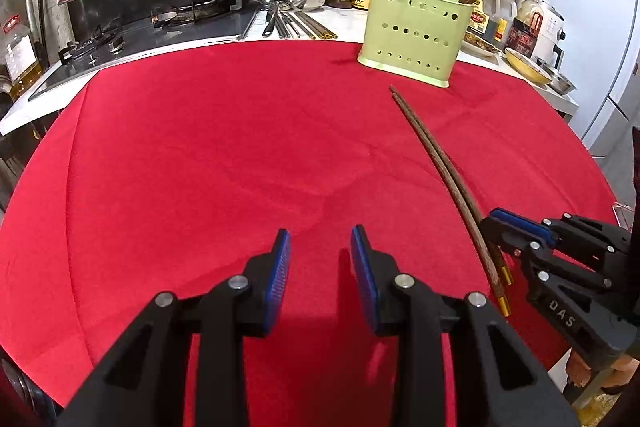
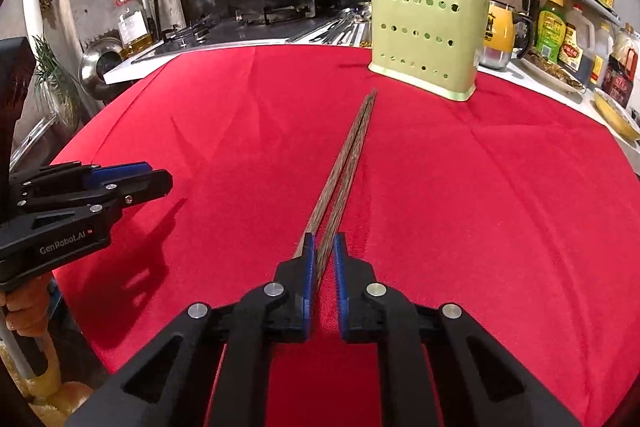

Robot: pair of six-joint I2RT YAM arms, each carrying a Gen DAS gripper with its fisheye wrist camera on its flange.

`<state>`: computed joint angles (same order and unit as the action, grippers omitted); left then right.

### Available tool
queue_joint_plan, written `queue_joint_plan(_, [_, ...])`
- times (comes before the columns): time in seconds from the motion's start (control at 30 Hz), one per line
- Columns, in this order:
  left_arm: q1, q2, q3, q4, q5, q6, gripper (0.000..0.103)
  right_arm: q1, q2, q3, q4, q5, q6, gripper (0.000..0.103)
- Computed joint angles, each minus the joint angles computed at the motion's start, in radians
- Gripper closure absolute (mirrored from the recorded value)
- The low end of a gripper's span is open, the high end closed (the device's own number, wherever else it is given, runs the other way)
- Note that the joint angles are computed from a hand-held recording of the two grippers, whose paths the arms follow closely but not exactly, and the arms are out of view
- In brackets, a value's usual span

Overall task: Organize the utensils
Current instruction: 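Move both open tools back to the last chopsticks on the cloth, then close the left tool on one chopstick while the right tool grasps the other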

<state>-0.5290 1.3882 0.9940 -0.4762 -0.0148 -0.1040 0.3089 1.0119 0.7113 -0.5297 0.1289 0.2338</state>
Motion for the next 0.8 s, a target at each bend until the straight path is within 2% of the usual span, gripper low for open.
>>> queue_joint_plan(0.17, [-0.022, 0.013, 0.013, -0.007, 0.004, 0.0, 0.072, -0.004, -0.014, -0.005, -0.021, 0.063, 0.008, 0.096])
queue_joint_plan(0.33, [-0.062, 0.037, 0.035, -0.02, 0.04, -0.003, 0.072, -0.104, -0.074, -0.035, -0.053, 0.021, -0.002, 0.096])
queue_joint_plan(0.53, [-0.116, 0.094, 0.09, -0.045, 0.15, -0.03, 0.072, -0.23, -0.167, -0.07, -0.107, -0.009, -0.034, 0.096])
queue_joint_plan(0.8, [-0.216, 0.201, 0.192, -0.078, 0.125, -0.04, 0.072, -0.342, -0.218, -0.096, -0.12, -0.07, -0.096, 0.094])
